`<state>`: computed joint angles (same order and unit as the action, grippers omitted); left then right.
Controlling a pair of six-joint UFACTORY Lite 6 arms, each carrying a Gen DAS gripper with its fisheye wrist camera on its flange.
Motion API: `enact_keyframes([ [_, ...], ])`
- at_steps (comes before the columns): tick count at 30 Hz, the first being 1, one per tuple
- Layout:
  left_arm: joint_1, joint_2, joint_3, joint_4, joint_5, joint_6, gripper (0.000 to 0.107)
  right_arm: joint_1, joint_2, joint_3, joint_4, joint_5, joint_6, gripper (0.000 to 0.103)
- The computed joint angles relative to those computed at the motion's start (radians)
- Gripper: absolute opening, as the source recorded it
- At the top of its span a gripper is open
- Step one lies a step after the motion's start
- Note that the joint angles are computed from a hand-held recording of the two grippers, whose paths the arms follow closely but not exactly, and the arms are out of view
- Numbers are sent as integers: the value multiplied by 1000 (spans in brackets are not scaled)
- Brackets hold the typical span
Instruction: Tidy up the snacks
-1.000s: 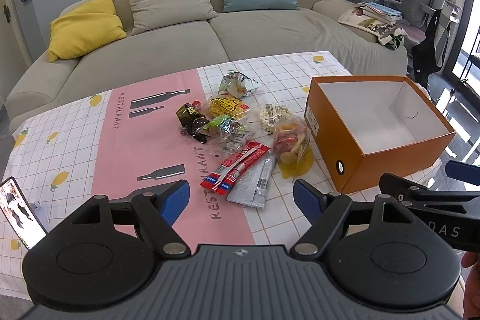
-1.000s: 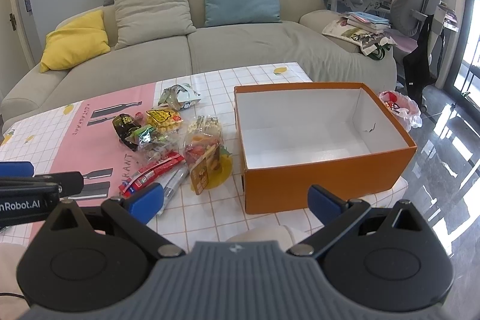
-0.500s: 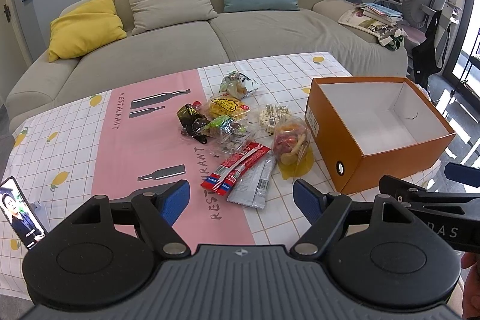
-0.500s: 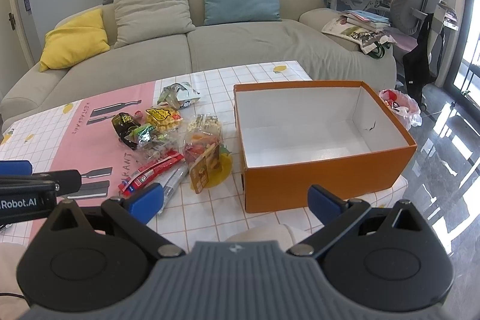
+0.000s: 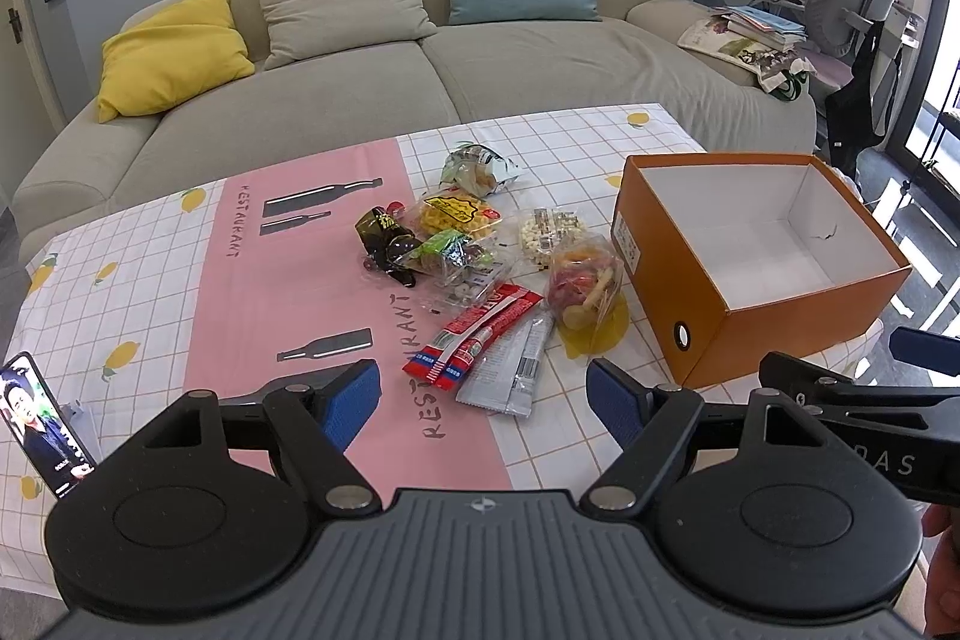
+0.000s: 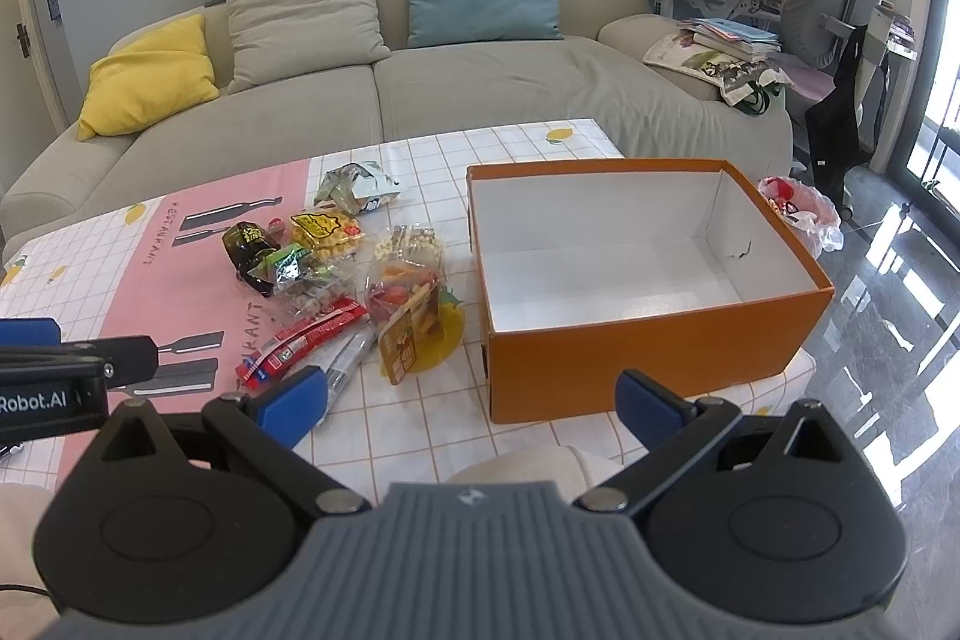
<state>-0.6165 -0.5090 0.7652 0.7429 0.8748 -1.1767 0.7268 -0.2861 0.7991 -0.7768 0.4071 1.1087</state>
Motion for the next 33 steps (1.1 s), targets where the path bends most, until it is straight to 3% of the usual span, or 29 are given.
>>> enact_keyframes([
  [19, 0, -1, -1, -1, -1, -2, 92, 5, -7, -5, 3, 8, 1, 100],
  [33, 66, -10, -33, -27, -53, 47, 89, 5, 60, 38, 35, 7, -31, 100],
])
